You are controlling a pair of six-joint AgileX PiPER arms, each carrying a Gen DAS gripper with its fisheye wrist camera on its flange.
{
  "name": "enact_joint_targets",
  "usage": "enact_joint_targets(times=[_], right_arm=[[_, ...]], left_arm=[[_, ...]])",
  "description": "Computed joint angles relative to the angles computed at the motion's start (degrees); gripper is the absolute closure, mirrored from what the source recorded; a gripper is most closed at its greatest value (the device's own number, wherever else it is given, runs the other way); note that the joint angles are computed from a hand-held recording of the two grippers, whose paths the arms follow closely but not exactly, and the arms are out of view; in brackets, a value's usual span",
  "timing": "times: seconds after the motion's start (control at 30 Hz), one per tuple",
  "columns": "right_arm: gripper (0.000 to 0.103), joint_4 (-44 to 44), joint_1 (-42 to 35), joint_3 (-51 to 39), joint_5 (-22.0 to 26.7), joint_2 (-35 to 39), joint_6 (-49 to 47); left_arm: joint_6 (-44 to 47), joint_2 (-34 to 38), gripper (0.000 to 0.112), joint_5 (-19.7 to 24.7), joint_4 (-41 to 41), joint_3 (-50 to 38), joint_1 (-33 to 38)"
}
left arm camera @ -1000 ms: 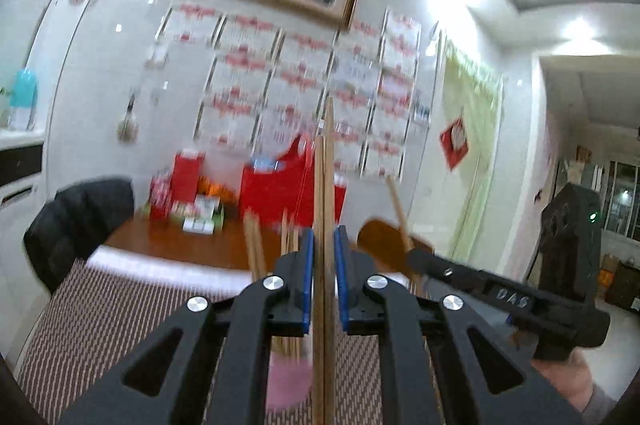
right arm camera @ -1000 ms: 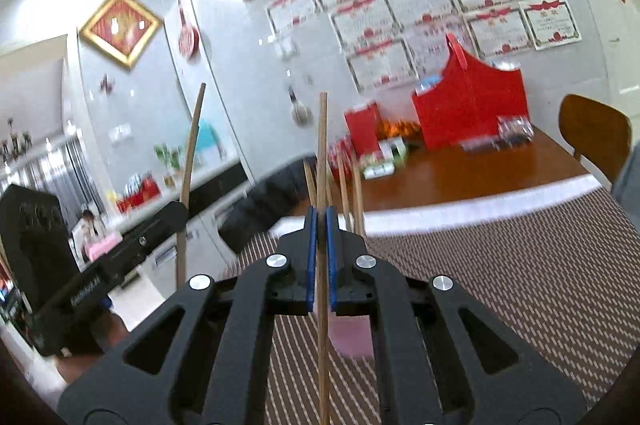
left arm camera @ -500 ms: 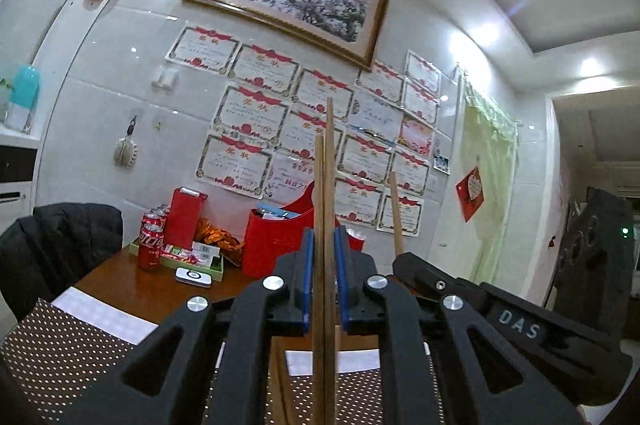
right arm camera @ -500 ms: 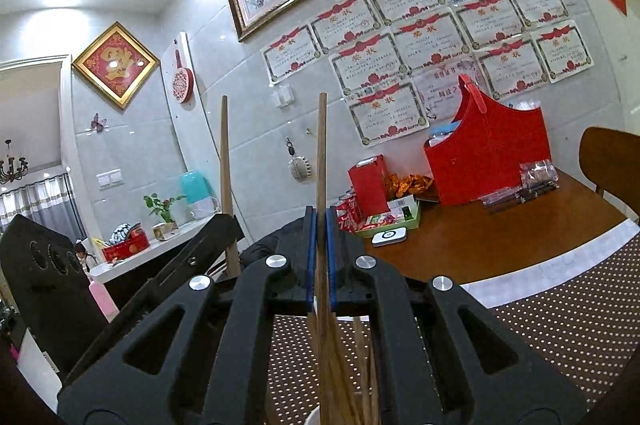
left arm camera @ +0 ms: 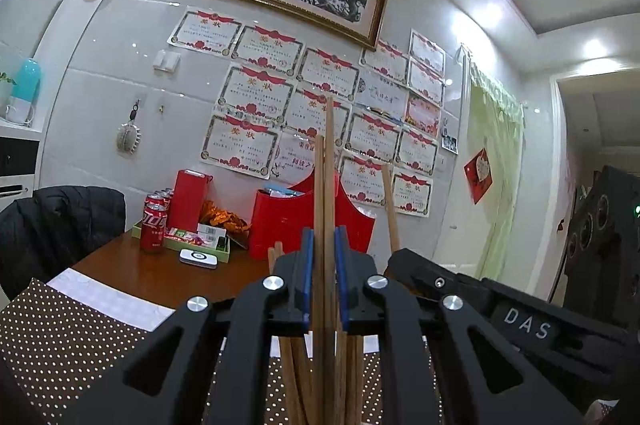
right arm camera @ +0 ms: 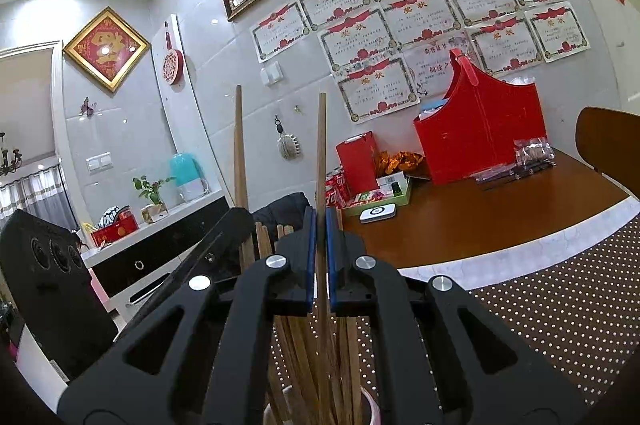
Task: Organize utensils
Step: 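Lower both chopsticks into the pink cup and open both tools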
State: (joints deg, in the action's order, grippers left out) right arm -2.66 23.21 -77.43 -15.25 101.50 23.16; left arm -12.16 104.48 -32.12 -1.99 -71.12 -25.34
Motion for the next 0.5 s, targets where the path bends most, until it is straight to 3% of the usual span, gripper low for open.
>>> enact_joint_targets(times=[0.4,0.47,0.5], right_arm=[[0.097,-0.9,0.2,1.4,2.9,-0.4,0.6],[0.083,-7.5,-0.1,1.1,5.0,-0.7,7.1],[0.039,-8.6,-0.2,1.4,5.8,-1.2,8.6]], left_arm=[[-0.5,0.0,0.102,1.0,0.4,3.1,0.2],[-2.5,-0.9,0.097,2.3,3.5,3.8,0.6],[-2.2,-1.5,0.081,2.9,3.7,4.2,0.5]])
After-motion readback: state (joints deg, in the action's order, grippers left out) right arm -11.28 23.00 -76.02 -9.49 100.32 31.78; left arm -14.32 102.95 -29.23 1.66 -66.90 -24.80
